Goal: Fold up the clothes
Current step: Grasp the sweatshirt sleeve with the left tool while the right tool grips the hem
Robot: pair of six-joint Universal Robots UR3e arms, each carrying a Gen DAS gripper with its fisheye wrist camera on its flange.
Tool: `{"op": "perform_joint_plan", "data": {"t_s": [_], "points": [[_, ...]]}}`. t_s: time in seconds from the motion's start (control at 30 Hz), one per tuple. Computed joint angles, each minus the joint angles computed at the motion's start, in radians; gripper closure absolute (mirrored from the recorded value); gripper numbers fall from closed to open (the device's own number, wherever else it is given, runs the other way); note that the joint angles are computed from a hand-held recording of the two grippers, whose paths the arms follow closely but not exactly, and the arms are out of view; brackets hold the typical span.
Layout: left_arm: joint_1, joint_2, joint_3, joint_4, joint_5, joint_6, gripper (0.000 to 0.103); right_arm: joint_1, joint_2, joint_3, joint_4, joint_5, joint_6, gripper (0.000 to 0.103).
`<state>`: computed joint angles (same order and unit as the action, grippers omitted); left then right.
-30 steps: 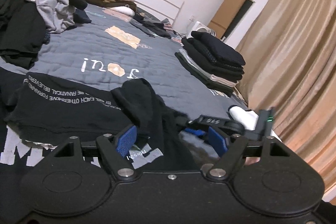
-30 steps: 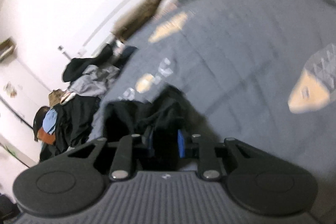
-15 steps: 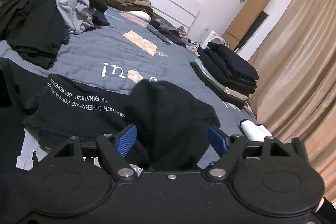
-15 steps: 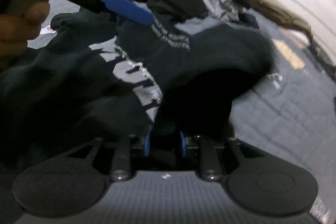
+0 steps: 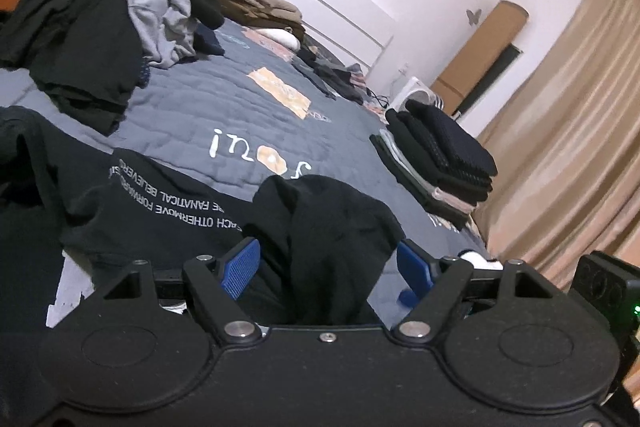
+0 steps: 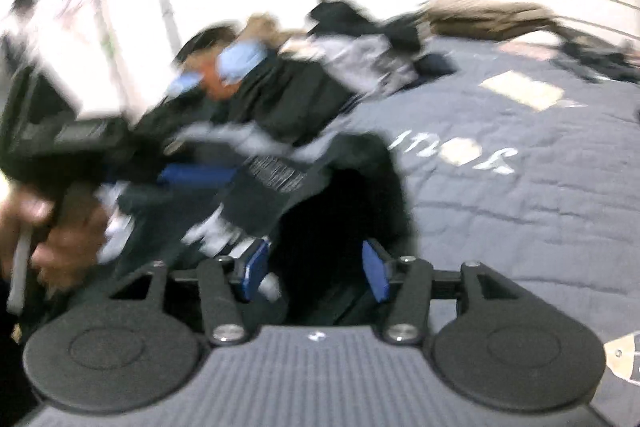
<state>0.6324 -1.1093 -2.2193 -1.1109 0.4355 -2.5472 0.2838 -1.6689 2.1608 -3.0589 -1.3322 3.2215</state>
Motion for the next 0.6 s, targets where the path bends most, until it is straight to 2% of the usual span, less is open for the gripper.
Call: {"op": "perform_joint_plan", "data": {"t_s": [0.17,0.37,0.4,0.5,0.53,0.6], "points": [[-0.01,0.004,0.0,-0.001,0.004,0.007,0.028,0.042,0.128,0.022,-0.193,-0.155,0.115,0.05],[-0.011,0.005,-0.003,-0.002,0.008,0.014,0.028,0.109,0.261,-0.029,-0.271,-0.207,0.146,0.053],[-0.011,0.004,-0.004,0.003,0.01,0.01,0.028,0.124,0.286,-0.052,-0.268,-0.229,0.171,0.058],[-0.013,0.005,-0.003,0.003,0.013,0.009,0.028,0.117,0.3,-0.045,-0.315,-0.219,0.217,0.093],[-0.012,0.006,-0.002,-0.004,0.012,0.014,0.028,0.112,0.301,-0.039,-0.332,-0.213,0.231,0.098],[-0.009,0.006,-0.001,-0.006,0.01,0.016,0.028,0.095,0.278,-0.011,-0.381,-0.224,0.285,0.101]]}}
